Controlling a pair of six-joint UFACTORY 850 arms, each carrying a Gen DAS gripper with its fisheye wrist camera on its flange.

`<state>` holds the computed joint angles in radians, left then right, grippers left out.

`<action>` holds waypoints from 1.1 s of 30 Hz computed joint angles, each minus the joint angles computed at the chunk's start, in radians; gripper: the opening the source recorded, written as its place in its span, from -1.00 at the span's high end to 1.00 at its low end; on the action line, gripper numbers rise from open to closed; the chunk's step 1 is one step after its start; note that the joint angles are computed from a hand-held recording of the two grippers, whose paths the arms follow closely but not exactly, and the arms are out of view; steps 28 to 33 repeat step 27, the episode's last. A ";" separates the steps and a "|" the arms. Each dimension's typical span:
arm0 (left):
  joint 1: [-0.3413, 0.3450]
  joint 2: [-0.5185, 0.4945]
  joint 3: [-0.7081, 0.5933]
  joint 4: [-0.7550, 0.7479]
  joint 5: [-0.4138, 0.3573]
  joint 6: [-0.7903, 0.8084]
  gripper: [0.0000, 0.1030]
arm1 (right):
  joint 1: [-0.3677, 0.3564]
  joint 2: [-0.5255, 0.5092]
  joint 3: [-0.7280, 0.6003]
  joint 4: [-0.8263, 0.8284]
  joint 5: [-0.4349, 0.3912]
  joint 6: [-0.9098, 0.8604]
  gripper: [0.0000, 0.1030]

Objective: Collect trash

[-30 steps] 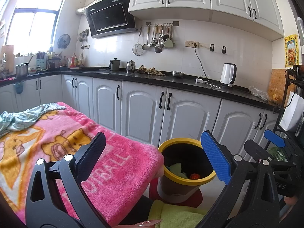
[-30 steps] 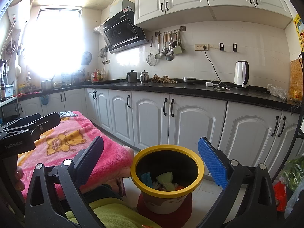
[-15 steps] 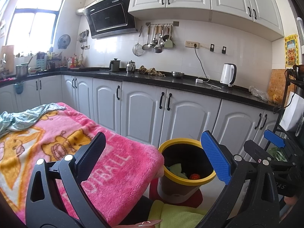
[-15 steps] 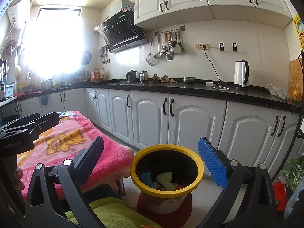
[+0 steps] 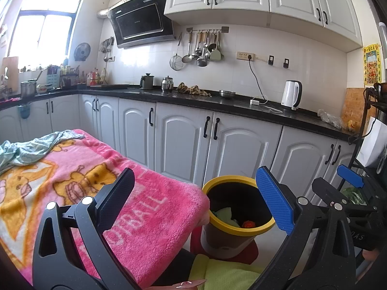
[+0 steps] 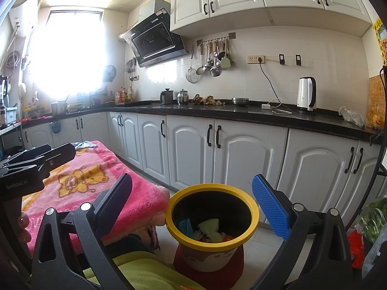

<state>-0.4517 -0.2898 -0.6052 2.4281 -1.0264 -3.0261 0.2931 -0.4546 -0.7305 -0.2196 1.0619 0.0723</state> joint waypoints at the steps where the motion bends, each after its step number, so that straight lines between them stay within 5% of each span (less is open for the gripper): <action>1: 0.000 0.000 -0.001 -0.003 0.001 0.003 -0.79 | 0.003 0.000 0.000 0.009 -0.003 -0.003 -0.88; 12: -0.004 0.003 -0.007 -0.065 0.037 0.043 -0.79 | 0.010 -0.016 -0.025 -0.040 -0.030 -0.001 -0.88; 17: 0.061 0.090 0.071 -0.099 0.086 -0.024 -0.79 | 0.066 -0.027 -0.109 -0.154 -0.140 0.050 -0.88; 22: 0.260 0.261 0.242 -0.350 0.116 0.008 -0.79 | 0.224 -0.088 -0.291 -0.452 -0.320 0.217 -0.88; 27: 0.647 0.315 0.374 -0.605 0.209 0.132 -0.79 | 0.492 -0.299 -0.621 -0.969 -0.498 0.711 -0.88; 33: 0.647 0.315 0.374 -0.605 0.209 0.132 -0.79 | 0.492 -0.299 -0.621 -0.969 -0.498 0.711 -0.88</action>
